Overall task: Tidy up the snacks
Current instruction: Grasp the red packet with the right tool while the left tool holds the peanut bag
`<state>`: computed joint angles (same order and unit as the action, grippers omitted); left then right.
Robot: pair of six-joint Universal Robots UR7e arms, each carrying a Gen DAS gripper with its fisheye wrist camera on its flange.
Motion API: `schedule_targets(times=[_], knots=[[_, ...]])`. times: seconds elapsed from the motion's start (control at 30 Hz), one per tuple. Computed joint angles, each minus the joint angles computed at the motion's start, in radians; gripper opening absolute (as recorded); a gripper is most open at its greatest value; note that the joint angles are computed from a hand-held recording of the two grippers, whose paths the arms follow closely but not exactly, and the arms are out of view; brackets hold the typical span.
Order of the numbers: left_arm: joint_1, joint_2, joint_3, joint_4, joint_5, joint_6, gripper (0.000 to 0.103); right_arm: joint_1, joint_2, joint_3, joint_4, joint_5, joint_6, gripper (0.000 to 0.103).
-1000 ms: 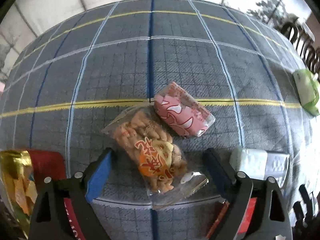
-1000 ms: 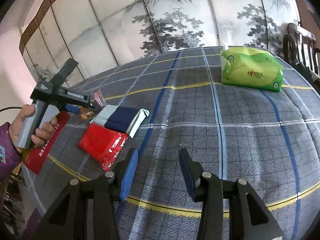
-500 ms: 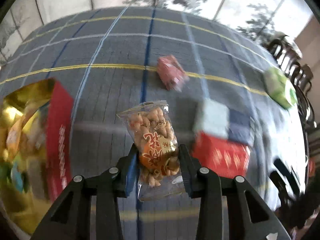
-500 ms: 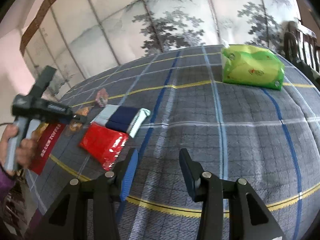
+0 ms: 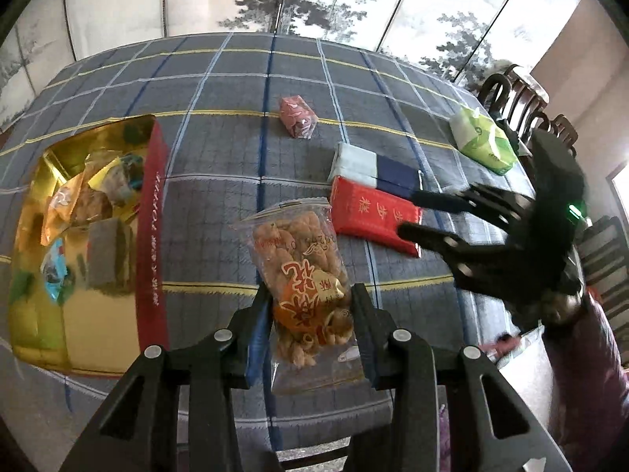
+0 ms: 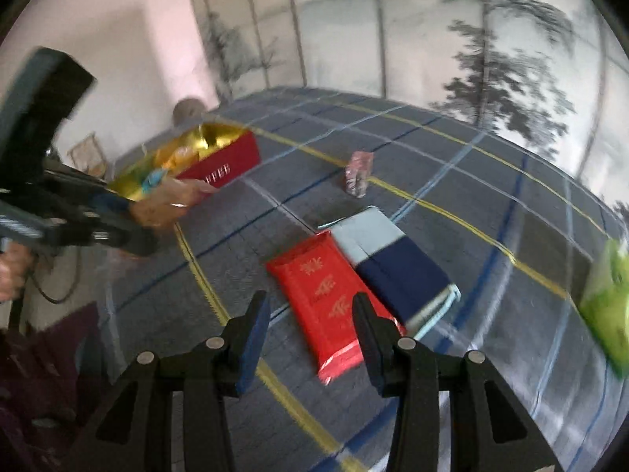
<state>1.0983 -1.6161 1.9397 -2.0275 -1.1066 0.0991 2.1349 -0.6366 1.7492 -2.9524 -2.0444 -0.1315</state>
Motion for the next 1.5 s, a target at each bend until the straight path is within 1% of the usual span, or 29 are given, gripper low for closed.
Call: schedule_targets(times=[0.1,0.2,0.23,0.27,0.3,0.33,0.37,0.43,0.47,0.53,0.57,0.63,0.73,0.77,0.8,0.83,0.9,0.93,1.0,1.07,1.1,1.2,1.3,1.4,1.5], knots=[[-0.001,-0.005,-0.003,0.008,-0.008,0.000,0.035,-0.020,0.025,-0.051,0.068,0.007,-0.014,0.044],[0.000,-0.006,-0.003,0.009,-0.008,0.005,0.035,-0.036,0.036,-0.079,0.125,0.039,0.004,0.045],[0.003,-0.005,-0.004,0.011,-0.014,0.006,0.035,-0.037,0.048,-0.095,0.136,0.024,-0.001,0.048],[0.005,-0.004,-0.007,0.016,-0.020,0.005,0.035,-0.034,0.062,-0.112,0.147,-0.008,-0.011,0.050],[0.010,0.001,-0.012,0.023,-0.024,0.002,0.035,-0.033,0.070,-0.121,0.149,-0.018,-0.021,0.052],[0.014,0.006,-0.017,0.030,-0.028,-0.001,0.035,-0.035,0.075,-0.128,0.150,-0.015,-0.030,0.057],[0.019,0.009,-0.020,0.035,-0.032,-0.003,0.035,-0.039,0.076,-0.134,0.160,-0.005,-0.029,0.058],[0.026,0.012,-0.027,0.039,-0.038,-0.008,0.035,-0.050,0.069,-0.148,0.214,0.047,-0.017,0.061],[0.030,0.013,-0.030,0.037,-0.040,-0.009,0.035,-0.050,0.069,-0.156,0.252,0.058,-0.014,0.062],[0.034,0.017,-0.032,0.033,-0.041,-0.011,0.035,-0.041,0.076,-0.168,0.315,0.035,-0.022,0.065],[0.035,0.017,-0.032,0.035,-0.041,-0.015,0.036,-0.033,0.076,-0.161,0.320,0.023,-0.038,0.067],[0.036,0.020,-0.034,0.038,-0.047,-0.019,0.036,-0.020,0.080,-0.150,0.309,-0.001,-0.066,0.074],[0.032,0.014,-0.026,0.035,-0.042,-0.012,0.036,-0.009,0.091,-0.148,0.288,-0.027,-0.095,0.075],[0.030,0.010,-0.023,0.032,-0.041,-0.008,0.036,-0.011,0.093,-0.149,0.282,-0.026,-0.087,0.075],[0.030,0.007,-0.021,0.027,-0.042,-0.005,0.036,-0.015,0.095,-0.157,0.286,-0.019,-0.061,0.074],[0.031,0.002,-0.021,0.024,-0.046,-0.004,0.036,-0.016,0.098,-0.167,0.295,-0.018,-0.041,0.062],[0.033,-0.008,-0.021,0.021,-0.058,-0.003,0.036,-0.011,0.105,-0.182,0.301,-0.051,-0.024,0.045],[0.035,-0.018,-0.020,0.017,-0.065,0.001,0.036,-0.011,0.106,-0.187,0.311,-0.049,-0.005,0.045],[0.038,-0.041,-0.017,0.011,-0.071,0.008,0.036,0.005,0.113,-0.176,0.281,-0.084,0.010,0.045],[0.043,-0.063,-0.018,0.012,-0.074,0.016,0.036,0.020,0.112,-0.151,0.233,-0.091,0.034,0.045],[0.048,-0.078,-0.022,0.015,-0.071,0.022,0.036,0.028,0.111,-0.129,0.185,-0.091,0.045,0.045],[0.059,-0.102,-0.042,0.022,-0.036,0.032,0.036,0.041,0.107,-0.075,0.080,-0.068,0.110,0.045],[0.082,-0.110,-0.075,0.011,0.004,0.044,0.036,0.047,0.106,-0.042,0.003,-0.060,0.170,0.045],[0.121,-0.098,-0.115,0.002,0.033,0.052,0.036,0.047,0.105,-0.019,-0.059,-0.053,0.222,0.045],[0.156,-0.080,-0.141,-0.020,0.054,0.077,0.036,0.046,0.110,-0.012,-0.098,-0.059,0.251,0.045]])
